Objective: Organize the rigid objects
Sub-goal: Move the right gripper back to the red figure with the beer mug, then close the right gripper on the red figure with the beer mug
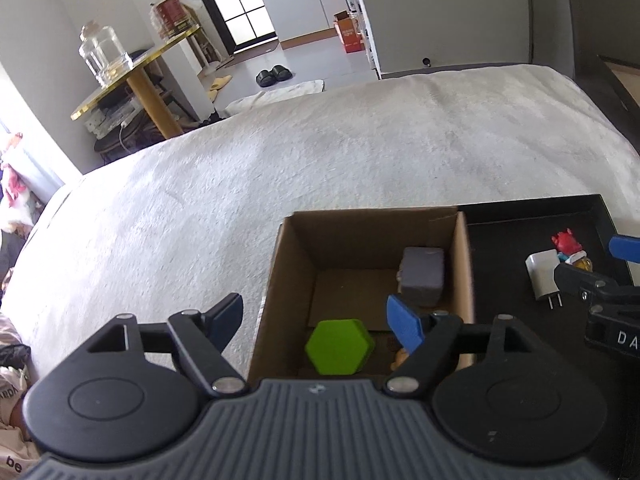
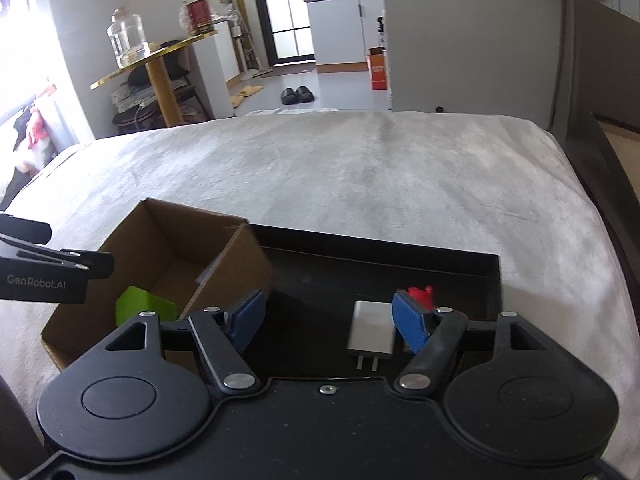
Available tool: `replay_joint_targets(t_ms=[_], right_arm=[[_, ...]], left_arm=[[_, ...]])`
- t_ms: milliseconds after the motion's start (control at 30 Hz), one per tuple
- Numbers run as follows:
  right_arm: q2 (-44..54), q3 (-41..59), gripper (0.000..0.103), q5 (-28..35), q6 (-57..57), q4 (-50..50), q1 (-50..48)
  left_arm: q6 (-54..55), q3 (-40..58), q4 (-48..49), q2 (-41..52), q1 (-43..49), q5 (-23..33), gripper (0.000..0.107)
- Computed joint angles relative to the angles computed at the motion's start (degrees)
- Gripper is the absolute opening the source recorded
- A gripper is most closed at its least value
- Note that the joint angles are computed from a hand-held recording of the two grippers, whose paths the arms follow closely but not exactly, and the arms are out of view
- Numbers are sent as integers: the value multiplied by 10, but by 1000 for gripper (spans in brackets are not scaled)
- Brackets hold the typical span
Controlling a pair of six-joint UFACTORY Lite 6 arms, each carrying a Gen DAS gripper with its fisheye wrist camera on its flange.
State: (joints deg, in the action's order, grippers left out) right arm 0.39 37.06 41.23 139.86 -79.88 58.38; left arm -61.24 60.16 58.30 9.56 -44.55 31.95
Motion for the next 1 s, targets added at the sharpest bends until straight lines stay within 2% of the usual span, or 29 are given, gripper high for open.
replay_joint_targets(t_ms=[433, 700, 1000], right_arm=[[-45, -118, 68, -42, 176, -137, -59], [-19, -152, 52, -75, 300, -263, -114], [43, -143, 49, -85, 386, -360, -164]], left_arm=[[-29, 93, 10, 100, -55, 59, 78], [-32, 156, 26, 171, -53, 90, 78], [-24, 190, 16, 213, -54, 95, 78]])
